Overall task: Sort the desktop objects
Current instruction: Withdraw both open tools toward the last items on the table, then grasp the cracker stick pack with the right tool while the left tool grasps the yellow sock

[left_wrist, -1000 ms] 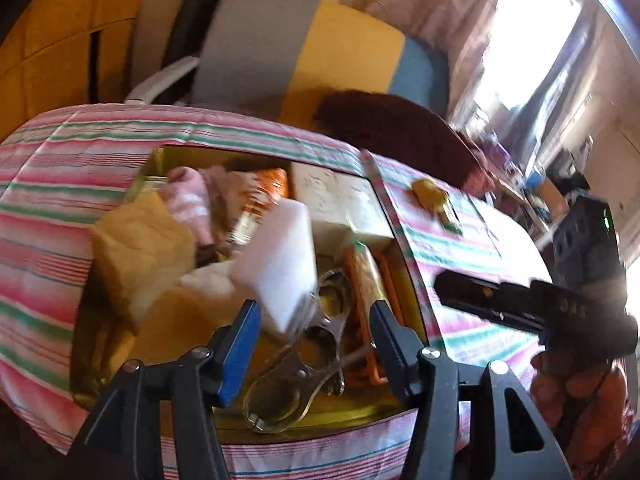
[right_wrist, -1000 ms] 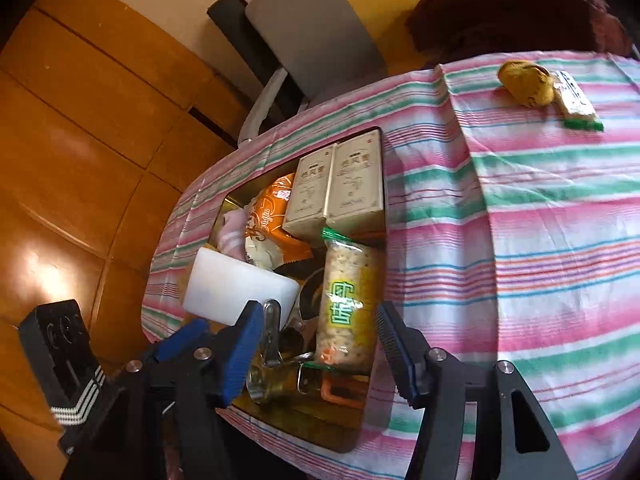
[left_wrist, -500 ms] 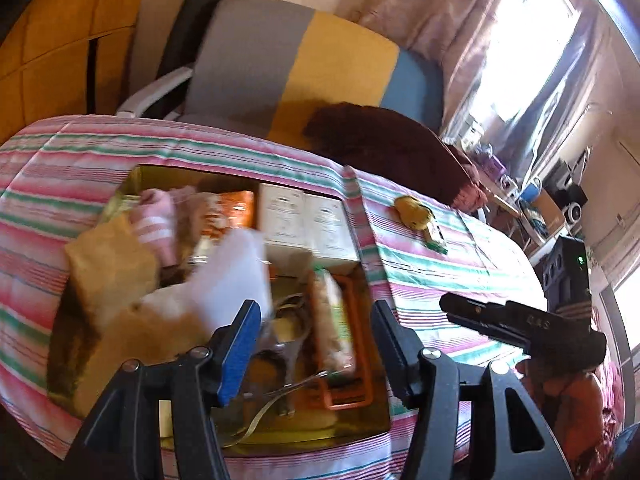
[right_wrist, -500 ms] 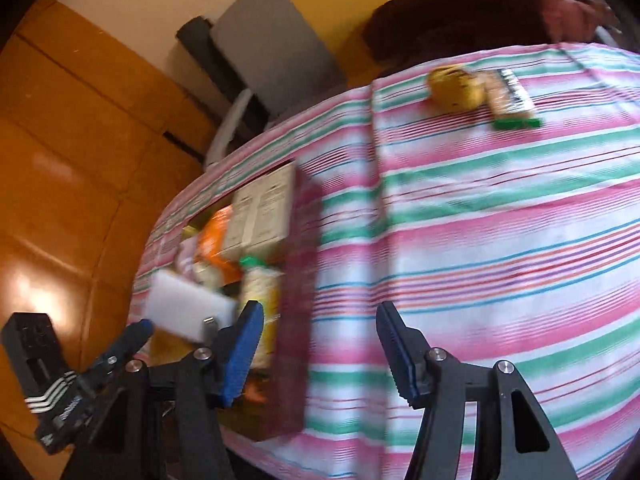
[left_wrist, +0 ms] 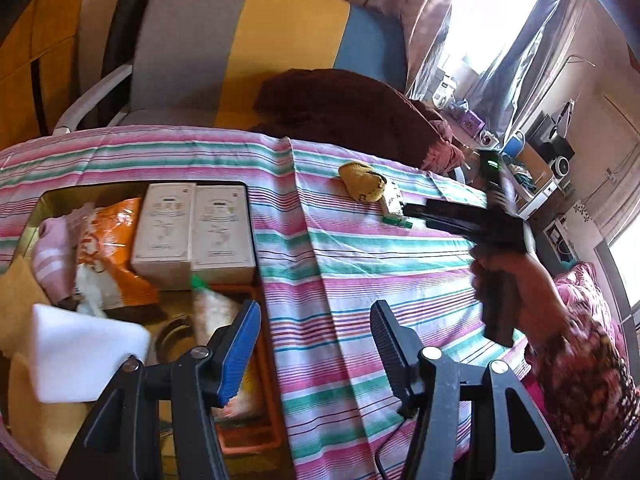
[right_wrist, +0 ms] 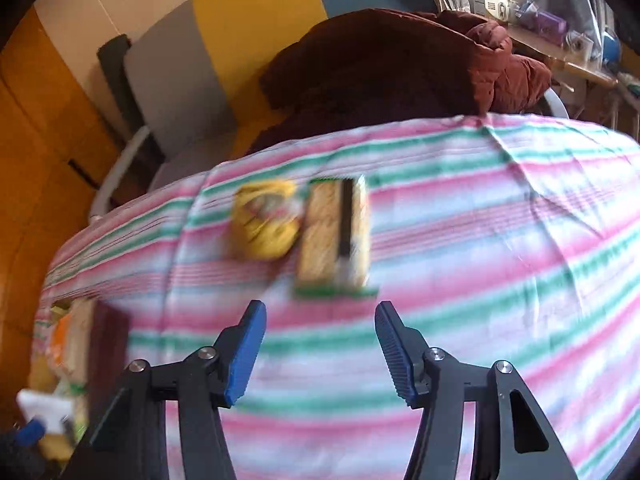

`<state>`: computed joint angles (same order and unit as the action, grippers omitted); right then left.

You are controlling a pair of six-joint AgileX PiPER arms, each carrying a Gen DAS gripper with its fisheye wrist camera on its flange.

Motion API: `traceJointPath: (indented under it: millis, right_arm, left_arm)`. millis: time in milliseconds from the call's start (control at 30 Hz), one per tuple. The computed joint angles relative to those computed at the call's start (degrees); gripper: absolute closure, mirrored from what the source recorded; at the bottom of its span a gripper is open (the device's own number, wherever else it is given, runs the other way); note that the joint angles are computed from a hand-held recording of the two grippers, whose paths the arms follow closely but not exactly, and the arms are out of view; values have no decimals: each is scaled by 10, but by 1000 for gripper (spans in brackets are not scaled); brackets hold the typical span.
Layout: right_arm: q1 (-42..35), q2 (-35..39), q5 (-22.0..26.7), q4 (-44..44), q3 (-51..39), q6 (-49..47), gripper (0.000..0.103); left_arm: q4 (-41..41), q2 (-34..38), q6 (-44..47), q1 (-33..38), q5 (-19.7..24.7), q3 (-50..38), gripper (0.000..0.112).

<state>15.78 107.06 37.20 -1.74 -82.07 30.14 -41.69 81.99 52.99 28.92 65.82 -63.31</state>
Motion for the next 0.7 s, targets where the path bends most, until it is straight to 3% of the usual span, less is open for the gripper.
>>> traceJointPath:
  millis: [167, 333, 533, 700]
  right_arm:
    - [-15, 105, 38, -3, -121, -17, 45]
    - [0, 152, 93, -70, -197, -25, 54]
    - [-19, 89, 94, -35, -106, -94, 54]
    - [-53, 10, 84, 32, 11, -139, 54]
  left_arm:
    - [17, 9, -39, -48, -25, -13, 54]
    - [37, 41, -100, -115, -55, -46, 54]
    - [66, 118, -166, -224, -130, -101, 54]
    - [125, 225, -250, -314, -166, -209, 54]
